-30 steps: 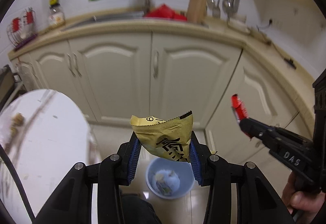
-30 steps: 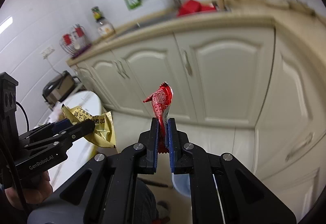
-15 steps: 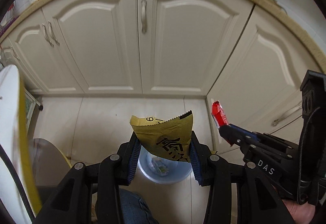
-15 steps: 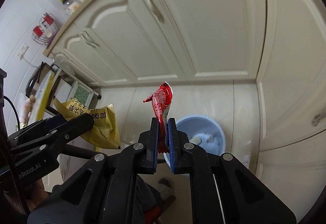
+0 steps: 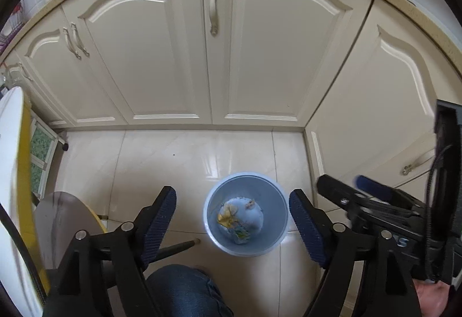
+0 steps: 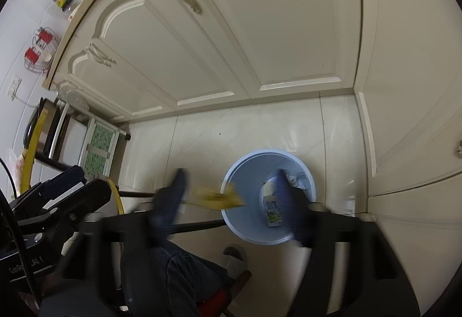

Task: Collect trash
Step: 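Carry both wrappers over the blue bin and open both tools to drop them, then return both tools from the bin to the table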

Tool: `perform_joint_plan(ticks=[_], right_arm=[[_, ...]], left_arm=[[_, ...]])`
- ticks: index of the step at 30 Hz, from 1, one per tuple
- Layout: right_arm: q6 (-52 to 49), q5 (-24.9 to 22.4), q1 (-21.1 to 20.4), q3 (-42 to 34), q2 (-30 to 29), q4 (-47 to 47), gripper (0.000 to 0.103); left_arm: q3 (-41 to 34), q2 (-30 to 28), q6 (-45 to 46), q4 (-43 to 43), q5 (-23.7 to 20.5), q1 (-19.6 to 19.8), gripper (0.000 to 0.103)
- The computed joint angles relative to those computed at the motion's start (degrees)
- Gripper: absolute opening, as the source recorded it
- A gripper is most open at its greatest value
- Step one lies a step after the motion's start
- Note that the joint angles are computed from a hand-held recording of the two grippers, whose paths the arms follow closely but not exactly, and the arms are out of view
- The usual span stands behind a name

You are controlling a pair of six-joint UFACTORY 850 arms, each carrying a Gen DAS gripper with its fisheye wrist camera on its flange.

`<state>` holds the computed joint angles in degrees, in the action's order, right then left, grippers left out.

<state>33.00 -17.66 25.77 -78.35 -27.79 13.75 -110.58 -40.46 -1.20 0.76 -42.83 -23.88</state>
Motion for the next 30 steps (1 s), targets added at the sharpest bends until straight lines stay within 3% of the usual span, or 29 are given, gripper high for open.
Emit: perform_joint_plan(ticks=[1,3,9,15,22,30], right_arm=[[2.6,0.3,0.2,0.2,0.4,-2.2,0.098],[8.2,0.5,0.4,0.5,1.2,-6.8,0.103],[22.6,-4.6,1.7,-1.6,2.7,-19.9,0.103],[33.1,-6.9,4.3,-3.3,5.8,-31.4,0.103],[41.5,-10.5,9.1,-9.4,7.2,-43.3,0.103],[43.1,-15.8,16.6,-24.2,2.9,-52.4,0.103]], left_arm=[[0.7,0.5,-0.5,0.3,0.5,-0.1,0.081],[2.1,1.7,-1.4,0.9,2.0,-0.4,0.082],[12.2,11.2,-0.3,-0.6,7.8,1.2,0.085],[22.9,22.7,0.8,-2.4,14.1,2.9,0.089],[35.0,39.1,-0.5,-1.1,19.5,6.8,0.093],[47.8,58.2,-16.5,15.4,22.3,10.6,0.102]])
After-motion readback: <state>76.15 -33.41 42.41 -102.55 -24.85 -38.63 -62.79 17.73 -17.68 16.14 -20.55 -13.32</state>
